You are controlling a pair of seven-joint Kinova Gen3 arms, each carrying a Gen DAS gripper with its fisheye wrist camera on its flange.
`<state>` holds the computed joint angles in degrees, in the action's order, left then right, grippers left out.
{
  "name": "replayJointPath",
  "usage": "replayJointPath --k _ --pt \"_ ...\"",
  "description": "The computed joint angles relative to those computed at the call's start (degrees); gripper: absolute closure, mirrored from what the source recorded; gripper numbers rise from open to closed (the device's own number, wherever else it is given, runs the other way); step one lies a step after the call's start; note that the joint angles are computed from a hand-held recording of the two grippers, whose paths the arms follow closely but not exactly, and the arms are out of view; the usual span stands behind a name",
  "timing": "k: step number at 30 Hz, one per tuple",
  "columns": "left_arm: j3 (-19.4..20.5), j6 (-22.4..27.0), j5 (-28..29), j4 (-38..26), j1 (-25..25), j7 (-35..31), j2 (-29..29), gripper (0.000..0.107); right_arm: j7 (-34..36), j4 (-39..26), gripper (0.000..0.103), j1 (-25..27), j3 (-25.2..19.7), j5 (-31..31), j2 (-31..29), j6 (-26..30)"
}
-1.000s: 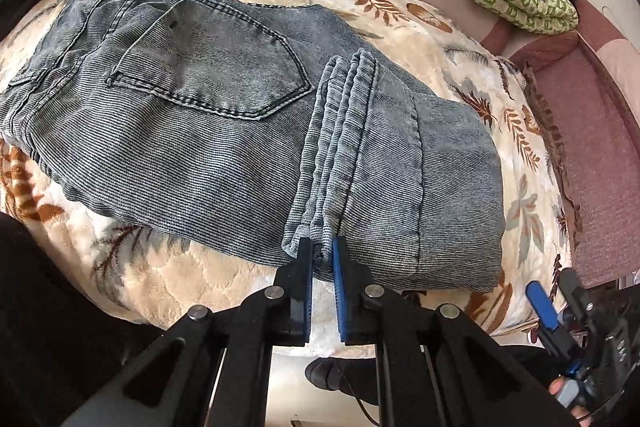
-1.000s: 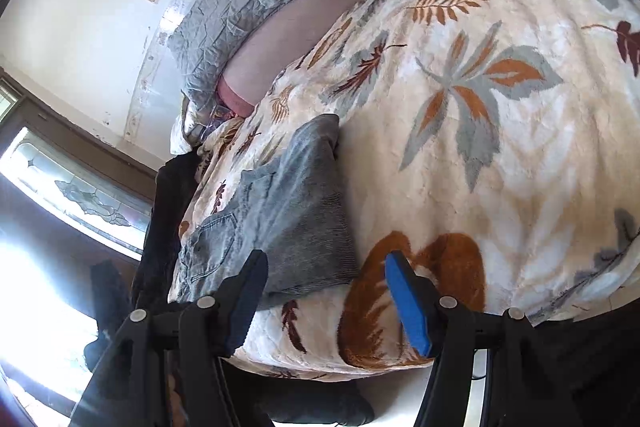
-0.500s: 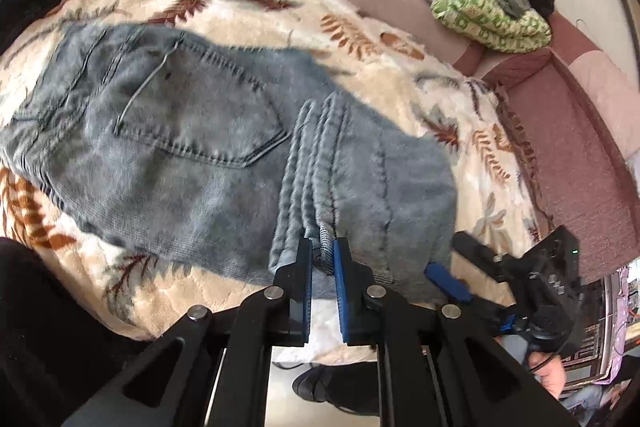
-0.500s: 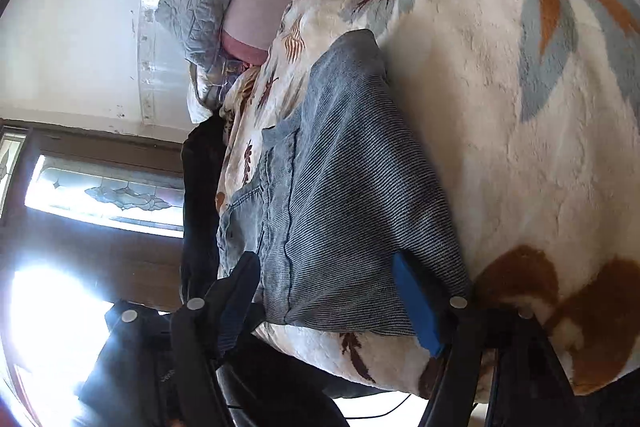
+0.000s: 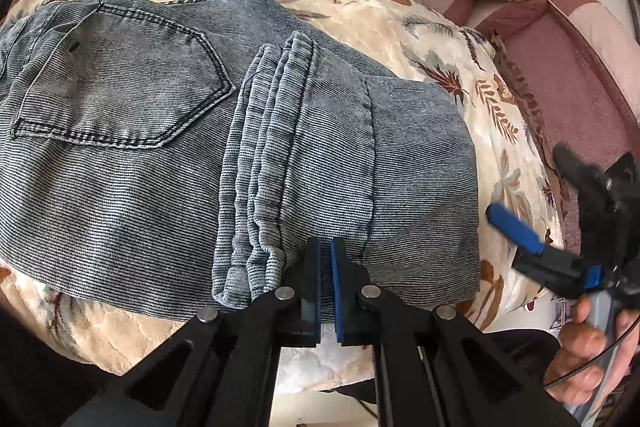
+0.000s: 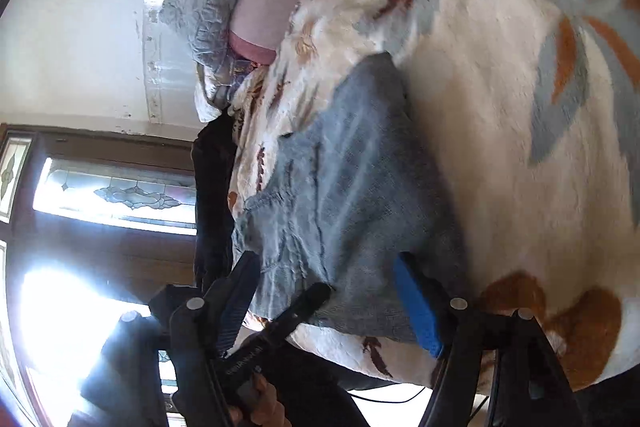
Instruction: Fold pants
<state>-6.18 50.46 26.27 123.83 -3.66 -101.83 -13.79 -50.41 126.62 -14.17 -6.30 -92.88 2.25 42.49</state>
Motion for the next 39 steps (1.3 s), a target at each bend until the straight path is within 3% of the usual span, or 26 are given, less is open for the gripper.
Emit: replayJointPath --k 4,7,8,10,13,17,19,22,26,30,33,36,39 --pt "-1.45 -0.02 1.63 0.65 0.11 -2.51 -0.08 0.101 -1.27 -6.85 0.030 4.38 -1.37 1.38 6.68 4.47" --pt "-3.16 1.35 3.35 0.72 -0.52 -5.37 0.17 0.101 -7.76 -11.01 0.030 1.42 1.10 5.59 14.22 2.03" --pt "-3.37 1.68 3.82 0.73 -0.83 -6.03 0.33 0.101 -10.09 -11.10 0.040 1.73 1.08 5.64 15.38 1.49" --pt "-3.71 2.15 4.70 0.93 -1.47 -7.47 0.30 0.101 -12.66 -12.27 0.040 3.59 -0.91 7.57 14.52 1.62" --pt "-2.65 1.34 4.38 1.52 -2.01 -7.75 -0.47 0.101 -14.37 -14.76 0.037 2.45 -0.95 12.13 11.02 -0.93" --pt "-2.82 1.33 4.42 1.78 -1.91 -8.04 -0.87 0.101 -17.89 -19.00 0.030 -1.29 1.91 18.17 14.33 -4.66" --pt "-3.62 2.15 5.25 1.52 -2.07 -8.97 -0.31 0.101 -20.17 -19.95 0.030 0.77 -0.19 18.56 16.55 -4.41" --pt "-3.92 2.38 6.06 1.79 -2.63 -10.35 -0.29 0.101 -21.69 -19.56 0.030 3.00 -2.50 21.63 13.17 -4.22" --pt "-3.65 2.08 6.15 2.09 -3.02 -10.37 -0.62 0.101 -16.35 -13.52 0.030 6.51 -5.84 17.07 7.11 -1.15" --pt "-3.79 2.60 6.13 2.20 -3.42 -10.45 -0.92 0.101 -12.69 -5.68 0.026 2.30 -4.79 11.96 5.07 -3.70" --pt "-1.87 2.77 3.69 0.95 -3.26 -7.99 -1.18 0.101 -10.33 -3.19 0.027 1.94 -3.77 6.53 4.74 -3.63" --pt "-0.87 3.42 1.20 -0.69 -3.18 -4.76 -2.63 0.100 -7.12 -1.69 0.027 1.02 -2.36 3.59 0.71 -2.74" --pt "-0.48 1.54 -0.94 -0.85 -2.55 -2.09 -5.81 0.087 -2.49 2.12 0.026 1.39 -2.61 -1.28 -1.16 -0.52"
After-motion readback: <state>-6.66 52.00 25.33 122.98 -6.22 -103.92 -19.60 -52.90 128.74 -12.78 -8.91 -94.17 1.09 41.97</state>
